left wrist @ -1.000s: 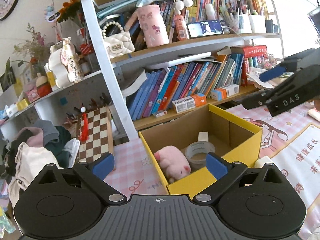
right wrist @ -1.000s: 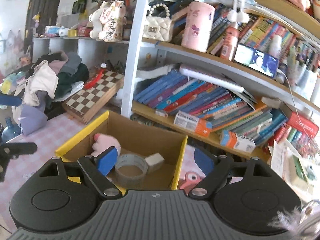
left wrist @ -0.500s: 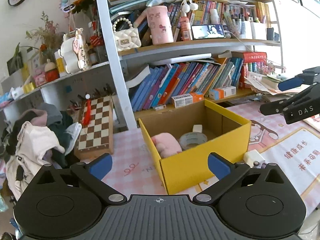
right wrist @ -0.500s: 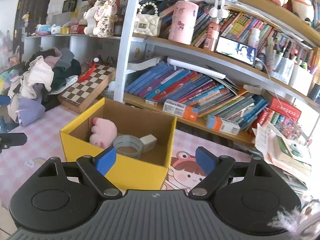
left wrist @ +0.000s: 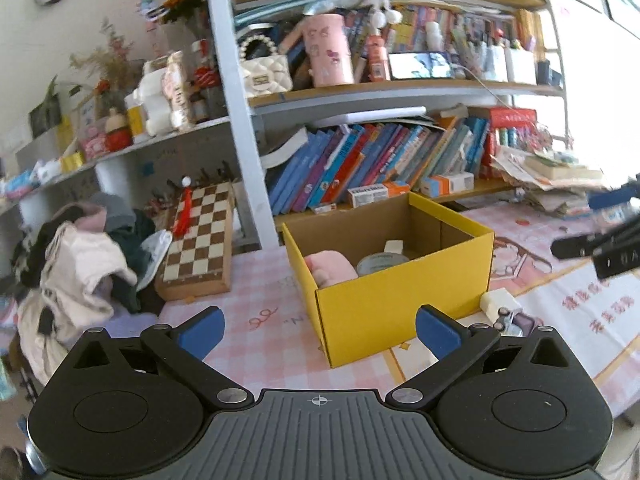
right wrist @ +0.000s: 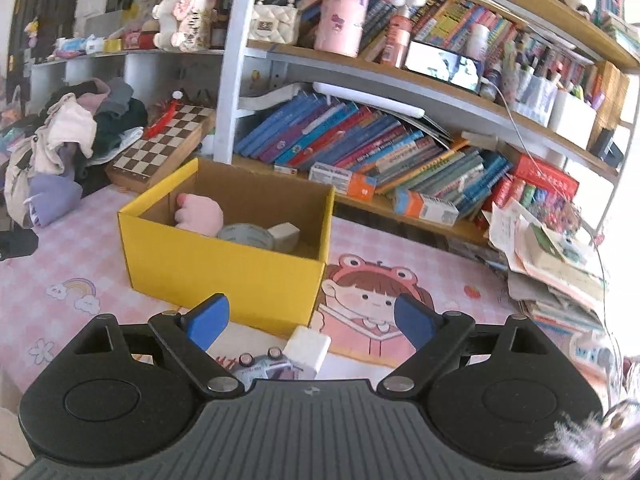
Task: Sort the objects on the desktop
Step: 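Withdraw both tools from the box back toward the remaining objects, then move the left tool onto the white wristwatch while the right tool approaches the blue toy truck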
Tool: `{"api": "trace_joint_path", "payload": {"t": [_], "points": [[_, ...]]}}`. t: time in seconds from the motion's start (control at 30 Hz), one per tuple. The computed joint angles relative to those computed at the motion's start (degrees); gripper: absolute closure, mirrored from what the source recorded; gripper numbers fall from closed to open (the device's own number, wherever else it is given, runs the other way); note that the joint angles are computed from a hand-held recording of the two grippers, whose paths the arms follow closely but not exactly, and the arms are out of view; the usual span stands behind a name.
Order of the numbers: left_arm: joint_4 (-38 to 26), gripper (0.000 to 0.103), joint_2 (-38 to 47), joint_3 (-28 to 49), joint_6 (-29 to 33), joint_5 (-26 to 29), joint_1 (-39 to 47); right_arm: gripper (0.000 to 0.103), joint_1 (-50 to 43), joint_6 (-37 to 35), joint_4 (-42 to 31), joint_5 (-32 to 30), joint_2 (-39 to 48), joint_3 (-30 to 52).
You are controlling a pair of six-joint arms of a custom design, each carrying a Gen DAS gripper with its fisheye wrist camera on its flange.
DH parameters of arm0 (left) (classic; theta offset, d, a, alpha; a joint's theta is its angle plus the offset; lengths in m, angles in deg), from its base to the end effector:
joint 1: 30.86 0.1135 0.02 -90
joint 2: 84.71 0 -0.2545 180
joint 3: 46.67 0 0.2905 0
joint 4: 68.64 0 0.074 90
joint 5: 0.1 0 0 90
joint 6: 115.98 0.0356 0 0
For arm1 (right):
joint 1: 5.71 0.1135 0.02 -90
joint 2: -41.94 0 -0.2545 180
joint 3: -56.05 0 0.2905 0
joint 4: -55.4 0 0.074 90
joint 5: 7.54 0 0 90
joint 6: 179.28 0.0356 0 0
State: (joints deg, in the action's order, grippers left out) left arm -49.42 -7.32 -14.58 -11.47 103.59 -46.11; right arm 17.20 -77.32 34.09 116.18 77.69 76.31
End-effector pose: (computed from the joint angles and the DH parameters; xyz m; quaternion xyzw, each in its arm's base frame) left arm 0.2547 -0.0782 0.1076 0.2773 0.7979 -0.1045 0.5249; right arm 0.1701 0.0505 0.1225 0.0476 0.8642 -0.1190 0.4865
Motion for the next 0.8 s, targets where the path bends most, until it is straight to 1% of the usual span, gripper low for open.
{"api": "trace_joint_path", "payload": {"t": [0.07,0.23,0.3,0.47,0.6,0.8], "points": [[-0.5,0.0,-0.2,-0.7,-1.0,0.8,0.3,0.013,1.1,3.0,-0.4,1.2,-0.1,-0.9],[0.8,0.0,0.9,-2.3,2.9,-0.3,-0.3,0.013,4.8,8.5,-1.5,3.6,2.2,-2.1],[1.5,0.0,1.4,-2.8,2.5,-0.5,-0.2,0.013,6.5,11.2,-1.9,4.1,3.5,-2.6],[1.2,0.0,1.7,-3.4,1.8,0.1,0.9,0.013,10.5,19.2,-2.7,5.2,7.8,-3.3],[1.0,0.0,2.1,-3.6,0.7,-0.5,0.8,0.013,13.1,24.4,-3.0,6.3,11.3,-3.1],[1.4,0.0,2.9,-4.3,1.3,-0.3,-0.4,0.013,16.0,29.2,-4.5,8.0,13.9,-2.6]]}}
